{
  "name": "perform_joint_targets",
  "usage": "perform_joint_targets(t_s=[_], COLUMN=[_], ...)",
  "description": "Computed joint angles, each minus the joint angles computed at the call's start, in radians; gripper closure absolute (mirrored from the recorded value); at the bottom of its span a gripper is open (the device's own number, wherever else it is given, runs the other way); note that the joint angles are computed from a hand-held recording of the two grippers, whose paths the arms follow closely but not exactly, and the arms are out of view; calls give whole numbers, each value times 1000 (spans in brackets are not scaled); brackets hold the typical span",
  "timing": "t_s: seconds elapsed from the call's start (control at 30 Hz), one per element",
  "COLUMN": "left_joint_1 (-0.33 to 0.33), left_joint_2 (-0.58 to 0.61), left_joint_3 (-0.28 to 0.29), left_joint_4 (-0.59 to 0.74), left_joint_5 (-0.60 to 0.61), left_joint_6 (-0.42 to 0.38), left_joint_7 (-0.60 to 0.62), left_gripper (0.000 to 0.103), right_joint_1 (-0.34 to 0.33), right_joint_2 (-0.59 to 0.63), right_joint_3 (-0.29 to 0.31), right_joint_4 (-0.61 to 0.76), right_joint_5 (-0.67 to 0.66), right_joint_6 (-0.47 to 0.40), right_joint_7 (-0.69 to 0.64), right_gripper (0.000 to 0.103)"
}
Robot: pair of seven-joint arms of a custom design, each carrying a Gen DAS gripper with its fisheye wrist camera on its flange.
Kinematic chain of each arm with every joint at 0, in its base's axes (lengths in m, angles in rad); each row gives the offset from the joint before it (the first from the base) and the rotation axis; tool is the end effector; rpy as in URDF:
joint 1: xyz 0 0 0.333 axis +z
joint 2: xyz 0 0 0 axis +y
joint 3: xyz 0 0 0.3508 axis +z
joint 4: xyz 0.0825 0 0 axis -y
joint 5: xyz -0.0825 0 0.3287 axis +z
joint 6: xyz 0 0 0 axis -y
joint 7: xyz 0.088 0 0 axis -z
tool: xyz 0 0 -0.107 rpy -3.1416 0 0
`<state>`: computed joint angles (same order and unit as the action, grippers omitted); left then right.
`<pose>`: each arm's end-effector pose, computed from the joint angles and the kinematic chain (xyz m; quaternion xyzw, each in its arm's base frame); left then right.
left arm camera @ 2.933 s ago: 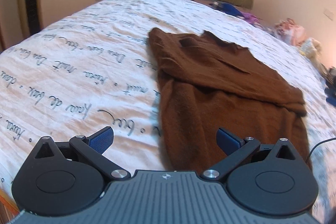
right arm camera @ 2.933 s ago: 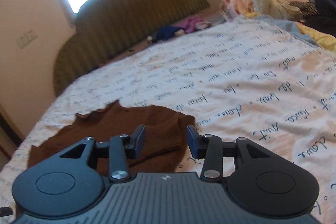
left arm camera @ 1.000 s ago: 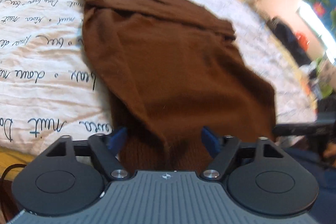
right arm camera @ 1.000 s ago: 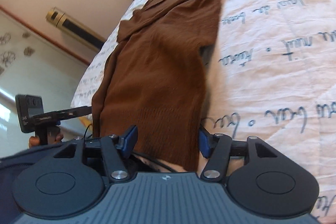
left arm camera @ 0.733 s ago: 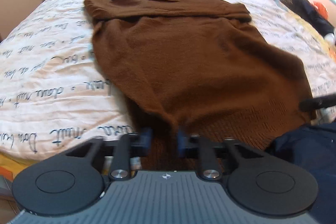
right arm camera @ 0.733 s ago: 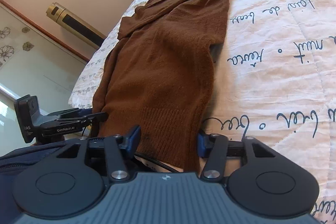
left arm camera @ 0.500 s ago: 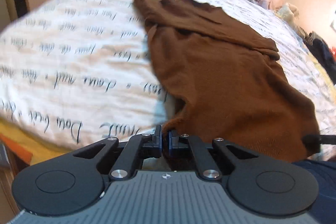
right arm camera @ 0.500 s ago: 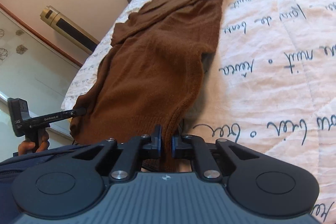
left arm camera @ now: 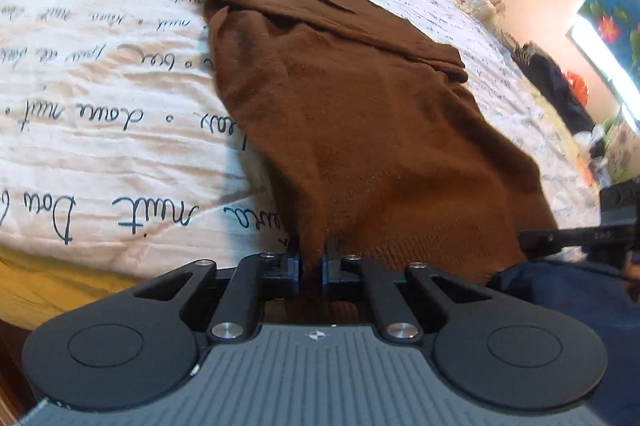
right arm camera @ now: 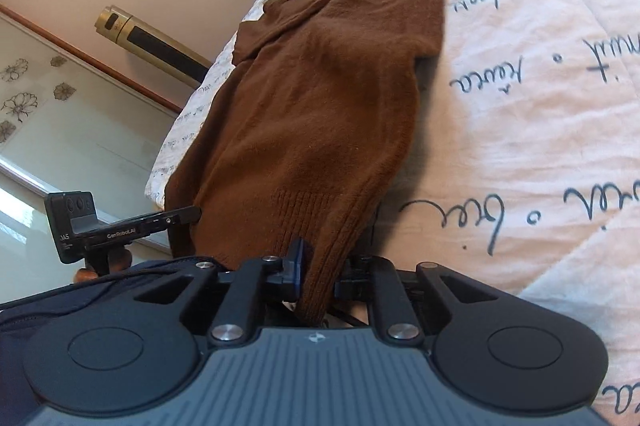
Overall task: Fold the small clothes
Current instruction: 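Release the sweater with both grippers and pull them back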
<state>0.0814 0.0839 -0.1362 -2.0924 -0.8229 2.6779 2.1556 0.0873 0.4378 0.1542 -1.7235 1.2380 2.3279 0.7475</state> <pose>0.5522 -0.0055 0.4969 -0.6691 0.6556 -0.3442 0.0634 0.6339 0.1573 0.4239 -0.6761 0.5557 0.1739 0.4516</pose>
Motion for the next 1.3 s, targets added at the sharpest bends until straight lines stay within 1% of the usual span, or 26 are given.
perform_joint_targets(t_s=[0.1,0.17,0.3,0.4,0.47,0.53,0.57,0.6,0.63,0.67,0.7,0.73,0.77,0.8,0.83,0.87,0.9,0.93,0.97,1.0,1.03,1.07,1.1,1.17,1.23,1.3], left_joint_1=[12,23,34,28,22,24,26,26,27,31,32,30,25,19,12,39,55,59,55,55,58,74,108,157,185,203], left_joint_2=[7,-6,-35,-40,-23,-7,-8,-16,-30,-41,-45,-43,-30,0,41,85,130,166,198,220,233,245,253,269,292,321], left_joint_3=[2,2,18,35,40,40,40,39,39,41,42,37,30,31,47,39,38,40,45,42,36,25,-1,-48,-80,-104], left_joint_4=[21,27,48,59,67,69,63,51,39,38,40,47,71,104,150,202,248,282,307,319,325,332,340,358,385,416], left_joint_5=[-36,-97,-250,-279,-220,-164,-142,-133,-143,-185,-252,-373,-460,-477,-440,-387,-345,-275,-203,-165,-142,-143,-181,-237,-258,-290], left_joint_6=[-19,-42,-99,-123,-137,-172,-172,-138,-95,-60,-22,40,109,138,122,62,8,-21,-33,-28,-19,-31,-62,-100,-129,-152], left_joint_7=[9,53,162,176,139,126,124,141,159,195,251,365,450,465,409,327,253,155,69,38,16,5,33,73,92,107], left_gripper=[98,98,98,98,98,98,96,95,81,47,26,2,1,2,4,6,6,10,11,11,10,9,8,6,7,11], right_joint_1=[7,0,-19,-21,-10,1,13,25,38,45,33,-1,-33,-50,-55,-56,-48,-41,-37,-31,-24,-19,-24,-42,-61,-64], right_joint_2=[-13,-26,-65,-84,-77,-53,-48,-48,-61,-74,-78,-70,-56,-33,2,40,89,138,186,235,277,303,312,300,304,309], right_joint_3=[0,5,9,-2,-17,-33,-45,-57,-69,-77,-77,-66,-49,-39,-34,-29,-30,-30,-30,-34,-40,-41,-22,28,66,81], right_joint_4=[-6,-11,-23,-26,-15,8,15,17,2,-14,-12,8,36,71,122,175,240,303,365,430,487,519,524,494,492,493], right_joint_5=[7,32,118,157,121,25,-48,-129,-194,-229,-230,-178,-104,-45,-7,2,-13,-44,-81,-129,-177,-211,-213,-196,-200,-212], right_joint_6=[31,33,8,-15,-25,-53,-53,-47,-5,49,70,66,71,92,119,137,160,169,155,126,98,86,95,135,135,134], right_joint_7=[-6,-33,-138,-192,-171,-108,-71,-48,-45,-37,-28,-39,-64,-67,-40,-3,65,138,208,288,360,407,403,340,318,313], right_gripper=[96,96,96,96,95,93,89,80,73,72,67,63,61,60,59,58,58,58,58,55,47,46,46,46,46,46])
